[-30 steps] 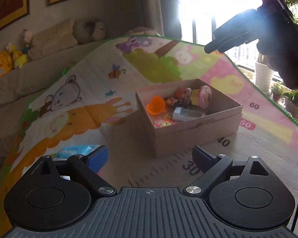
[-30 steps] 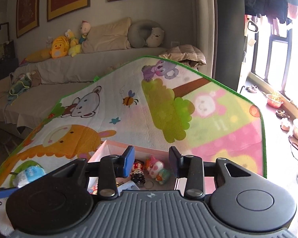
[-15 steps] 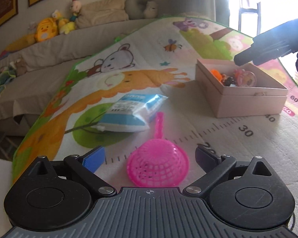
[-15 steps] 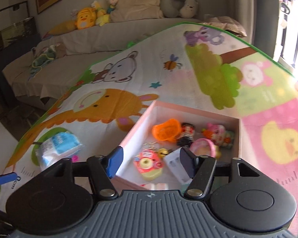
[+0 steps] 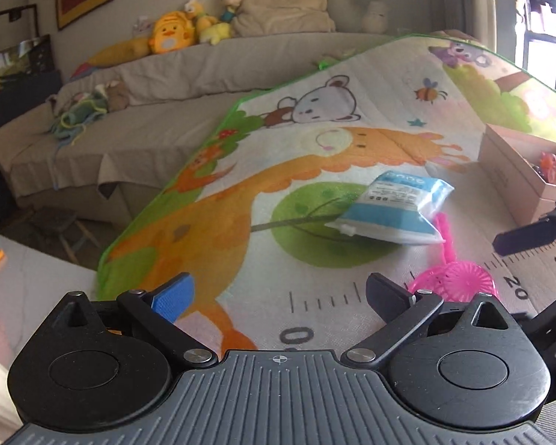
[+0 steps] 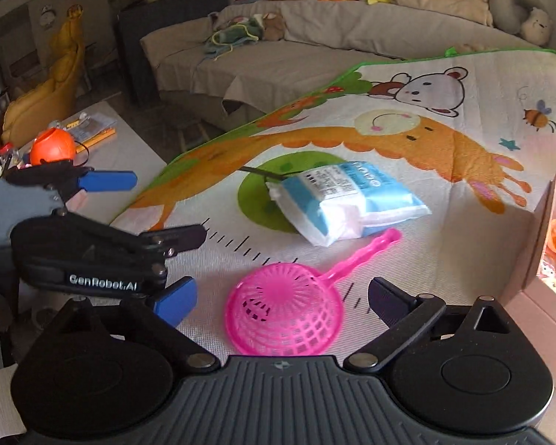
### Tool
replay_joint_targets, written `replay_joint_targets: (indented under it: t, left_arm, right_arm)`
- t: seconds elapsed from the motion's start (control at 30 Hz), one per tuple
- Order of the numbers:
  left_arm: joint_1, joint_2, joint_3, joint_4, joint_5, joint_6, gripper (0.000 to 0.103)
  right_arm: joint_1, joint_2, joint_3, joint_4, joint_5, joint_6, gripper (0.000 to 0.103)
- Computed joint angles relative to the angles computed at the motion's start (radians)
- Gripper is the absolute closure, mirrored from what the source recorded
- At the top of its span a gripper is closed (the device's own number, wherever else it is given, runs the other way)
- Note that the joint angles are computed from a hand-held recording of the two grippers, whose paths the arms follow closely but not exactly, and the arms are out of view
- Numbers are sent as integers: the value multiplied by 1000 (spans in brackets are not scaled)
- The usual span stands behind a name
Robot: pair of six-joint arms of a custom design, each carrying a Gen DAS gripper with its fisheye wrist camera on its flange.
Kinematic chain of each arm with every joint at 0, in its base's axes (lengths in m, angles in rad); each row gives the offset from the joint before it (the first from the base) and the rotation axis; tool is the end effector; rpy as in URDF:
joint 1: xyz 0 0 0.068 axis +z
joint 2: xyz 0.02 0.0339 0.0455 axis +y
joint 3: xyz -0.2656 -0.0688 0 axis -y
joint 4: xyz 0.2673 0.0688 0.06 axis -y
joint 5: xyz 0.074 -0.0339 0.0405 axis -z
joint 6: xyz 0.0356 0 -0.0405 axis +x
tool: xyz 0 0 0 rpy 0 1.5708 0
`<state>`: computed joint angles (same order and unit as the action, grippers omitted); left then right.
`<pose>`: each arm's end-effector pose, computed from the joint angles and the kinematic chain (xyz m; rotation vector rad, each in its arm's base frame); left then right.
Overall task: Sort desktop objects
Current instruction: 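Reach left gripper to blue wipes pack while right gripper moves toward pink scoop, then grasp wipes pack with left gripper while right gripper grasps pink scoop basket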
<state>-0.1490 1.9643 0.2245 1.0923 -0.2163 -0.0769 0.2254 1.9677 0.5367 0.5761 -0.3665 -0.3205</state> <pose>0.2214 -0.0255 0.0196 -0.0395 2.2028 0.1140 0.2795 0.0772 0.0212 -0.8015 2.2502 0.3988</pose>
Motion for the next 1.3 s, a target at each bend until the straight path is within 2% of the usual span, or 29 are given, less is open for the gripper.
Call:
replay_joint_targets:
  t: [0.1,0.13,0.33,0.53,0.6,0.67,0.77,0.97,1.0,1.03,1.07,1.2,1.3]
  left_arm:
    - [11,-7,1,-1,31,-1,1]
    - [2,-3,5,-1,22,2,1]
    - [-50,-17,31,-53,0,-3,1]
    - [-105,6,95,-110,-1,-4,1]
    - [-118,37,134,-117,8,-7,1]
    - [-132,69,178,-119,0,6,1]
    - [-160,126,285,-140,-36,87,1]
    - [-161,210,519,-342,-37,127,2]
    - [-163,219,532,-353,-38,123,10]
    - [-163,222,536,-363,-29,119,27]
    - [-165,221,534,-375,-28,109,34]
    - [-187,203,435,-277,-41,109,42]
    - [-204,156,310,-197,-12,102,42]
  right_arm:
    - [4,22,10,-10,12,-20,29]
    - [-6,19,13,-32,11,-26,43]
    - [-172,-35,-60,-45,-45,-101,43]
    - [-447,-100,-136,-164,-165,-336,44]
    - [-528,-107,-159,-184,-199,-398,39]
    - [-603,-102,-183,-149,-239,-402,20]
    - [-688,-82,-188,-111,-286,-360,18]
    - [-781,-32,-164,-84,-317,-295,14]
    - [-789,-27,-171,-67,-317,-300,14]
    - [-790,-26,-179,-45,-314,-301,14]
    - [-789,-25,-187,-24,-312,-305,13]
    - [-752,-34,-212,29,-307,-309,8]
    - [-682,-37,-242,101,-280,-289,8]
